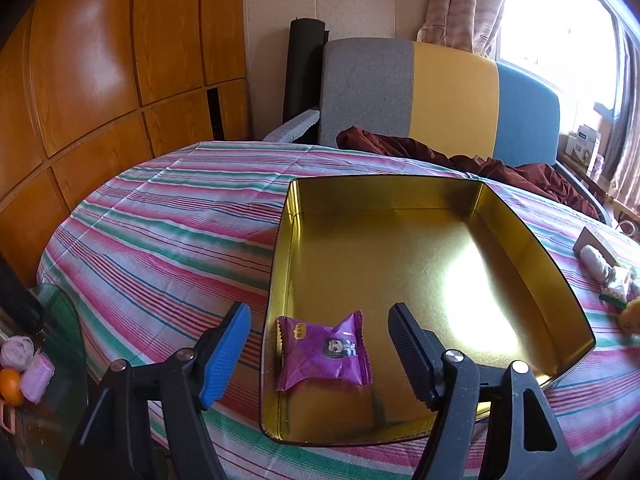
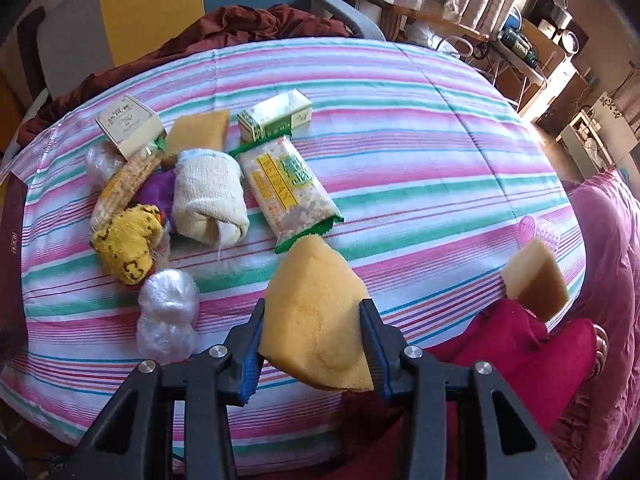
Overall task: Organize objects
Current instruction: 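Lower the yellow sponge into the gold tray and open the right gripper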
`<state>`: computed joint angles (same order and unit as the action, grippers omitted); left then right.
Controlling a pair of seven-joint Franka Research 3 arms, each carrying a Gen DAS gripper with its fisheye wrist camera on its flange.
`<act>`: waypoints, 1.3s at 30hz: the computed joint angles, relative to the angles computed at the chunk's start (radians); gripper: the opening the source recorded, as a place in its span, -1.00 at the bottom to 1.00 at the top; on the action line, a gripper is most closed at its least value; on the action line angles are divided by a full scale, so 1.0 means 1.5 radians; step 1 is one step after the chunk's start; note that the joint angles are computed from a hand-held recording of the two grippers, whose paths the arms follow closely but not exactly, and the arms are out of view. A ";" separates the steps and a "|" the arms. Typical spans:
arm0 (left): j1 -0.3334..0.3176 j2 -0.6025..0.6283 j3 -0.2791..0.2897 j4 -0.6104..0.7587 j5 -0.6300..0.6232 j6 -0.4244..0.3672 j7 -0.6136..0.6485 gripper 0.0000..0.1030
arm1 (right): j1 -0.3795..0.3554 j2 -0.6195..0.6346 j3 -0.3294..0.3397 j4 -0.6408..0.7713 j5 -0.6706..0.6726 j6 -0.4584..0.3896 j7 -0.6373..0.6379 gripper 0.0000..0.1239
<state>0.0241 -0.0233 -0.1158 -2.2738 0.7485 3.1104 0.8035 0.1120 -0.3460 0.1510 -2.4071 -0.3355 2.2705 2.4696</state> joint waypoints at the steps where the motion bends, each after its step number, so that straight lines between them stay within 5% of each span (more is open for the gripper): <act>1: 0.001 -0.003 0.001 -0.004 -0.005 0.001 0.002 0.47 | 0.006 -0.012 -0.005 -0.008 -0.021 0.008 0.012 -0.30; 4: 0.007 -0.016 0.005 -0.020 -0.018 0.006 0.002 0.58 | -0.007 -0.005 0.027 0.018 -0.069 0.056 0.029 -0.30; 9: -0.018 -0.030 0.027 -0.055 -0.224 0.012 0.145 0.64 | 0.017 0.113 0.033 0.125 -0.135 0.196 0.009 -0.29; 15: 0.020 -0.046 0.010 -0.071 -0.222 0.020 0.116 0.64 | 0.129 0.276 0.021 0.279 0.026 0.290 -0.191 -0.28; 20: 0.053 -0.060 -0.008 -0.081 -0.179 0.022 0.079 0.67 | 0.178 0.465 0.055 0.466 0.159 0.282 -0.345 -0.28; 27: 0.041 -0.053 0.007 -0.078 -0.204 0.022 0.103 0.68 | 0.276 0.642 0.025 0.677 0.205 0.198 -0.384 -0.19; 31: 0.050 -0.048 -0.002 -0.073 -0.185 0.012 0.091 0.68 | 0.257 0.677 0.072 0.709 0.306 0.192 -0.487 0.01; 33: 0.054 -0.046 -0.004 -0.071 -0.172 0.008 0.078 0.69 | 0.260 0.673 0.074 0.699 0.337 0.210 -0.517 0.27; 39: 0.097 -0.047 -0.034 -0.059 -0.044 0.005 -0.032 0.79 | 0.277 0.610 0.042 0.615 0.409 0.278 -0.554 0.27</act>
<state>0.1691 -0.0935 -0.1671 -2.3622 0.6826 3.1182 0.7555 0.5282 0.5696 0.2142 -1.4853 0.2779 2.6877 1.6388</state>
